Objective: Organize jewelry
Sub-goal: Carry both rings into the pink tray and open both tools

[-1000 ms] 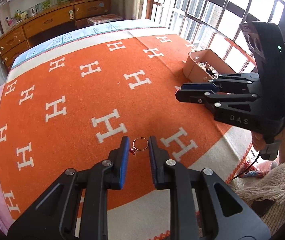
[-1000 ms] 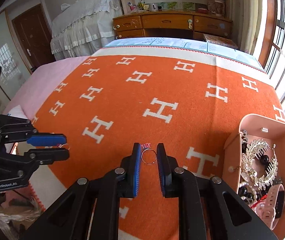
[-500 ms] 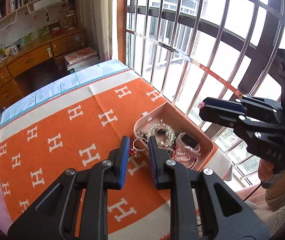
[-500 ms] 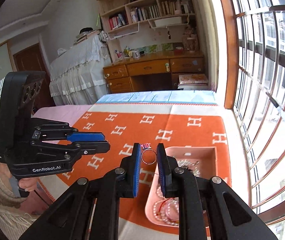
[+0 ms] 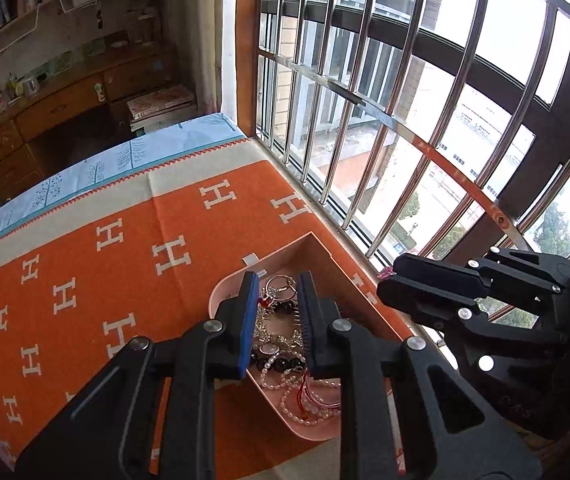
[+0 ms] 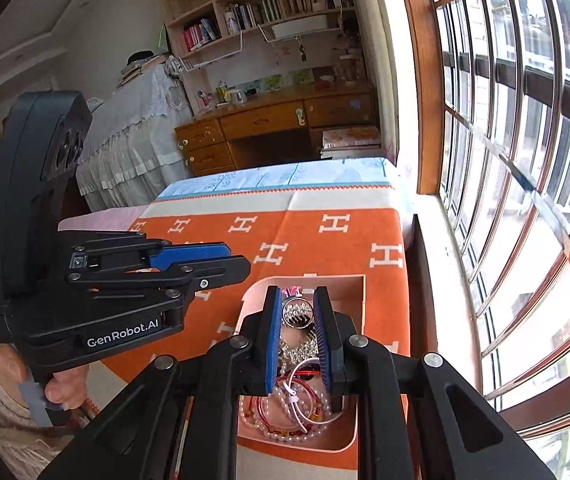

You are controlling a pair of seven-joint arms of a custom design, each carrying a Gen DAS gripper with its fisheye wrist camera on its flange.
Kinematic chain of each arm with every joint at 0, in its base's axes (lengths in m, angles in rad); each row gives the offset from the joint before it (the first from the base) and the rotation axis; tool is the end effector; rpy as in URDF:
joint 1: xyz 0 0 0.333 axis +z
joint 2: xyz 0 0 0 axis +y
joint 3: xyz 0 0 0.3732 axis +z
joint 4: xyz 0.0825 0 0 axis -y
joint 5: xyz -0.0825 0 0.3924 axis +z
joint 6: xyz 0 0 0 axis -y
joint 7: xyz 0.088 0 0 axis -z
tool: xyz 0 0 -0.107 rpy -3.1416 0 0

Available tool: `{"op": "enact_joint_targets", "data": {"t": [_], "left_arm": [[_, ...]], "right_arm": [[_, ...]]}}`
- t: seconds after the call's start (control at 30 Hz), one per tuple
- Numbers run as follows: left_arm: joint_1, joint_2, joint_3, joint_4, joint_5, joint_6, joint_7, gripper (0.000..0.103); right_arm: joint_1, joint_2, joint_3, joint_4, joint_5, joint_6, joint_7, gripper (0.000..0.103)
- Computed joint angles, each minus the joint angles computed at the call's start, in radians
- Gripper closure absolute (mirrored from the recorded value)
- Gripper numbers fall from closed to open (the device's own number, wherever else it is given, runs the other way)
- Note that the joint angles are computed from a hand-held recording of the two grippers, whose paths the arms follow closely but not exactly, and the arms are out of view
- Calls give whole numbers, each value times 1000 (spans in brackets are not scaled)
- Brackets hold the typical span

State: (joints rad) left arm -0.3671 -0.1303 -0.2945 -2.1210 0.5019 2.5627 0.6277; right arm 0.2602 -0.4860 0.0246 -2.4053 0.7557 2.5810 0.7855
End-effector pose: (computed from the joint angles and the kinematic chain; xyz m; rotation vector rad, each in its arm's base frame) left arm 0.4307 -0.3548 0.5815 -1.7904 1.9246 -0.7563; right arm 0.4147 0.1109 0.6103 -2.0156 1.1203 -0.2979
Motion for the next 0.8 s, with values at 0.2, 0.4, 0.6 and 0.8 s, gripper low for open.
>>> {"op": "enact_joint_targets", "data": {"t": [0.2,0.4,0.6,0.8], "left_arm": [[13,-3,-9,-17,52,-44,-83,49],[27,-58,14,-76,28,-12,-112,38],[37,-114,13,-127,39,-15,-140,36],[49,-181,-5,-172,75,-56,-206,36]], "right_arm": [[1,70,11,6,-20,1,5,82],[22,129,26,25,-3,56,15,78],[35,139,37,30,-12,72,30,78],[51,131,51,15,-14,94,56,73]]}}
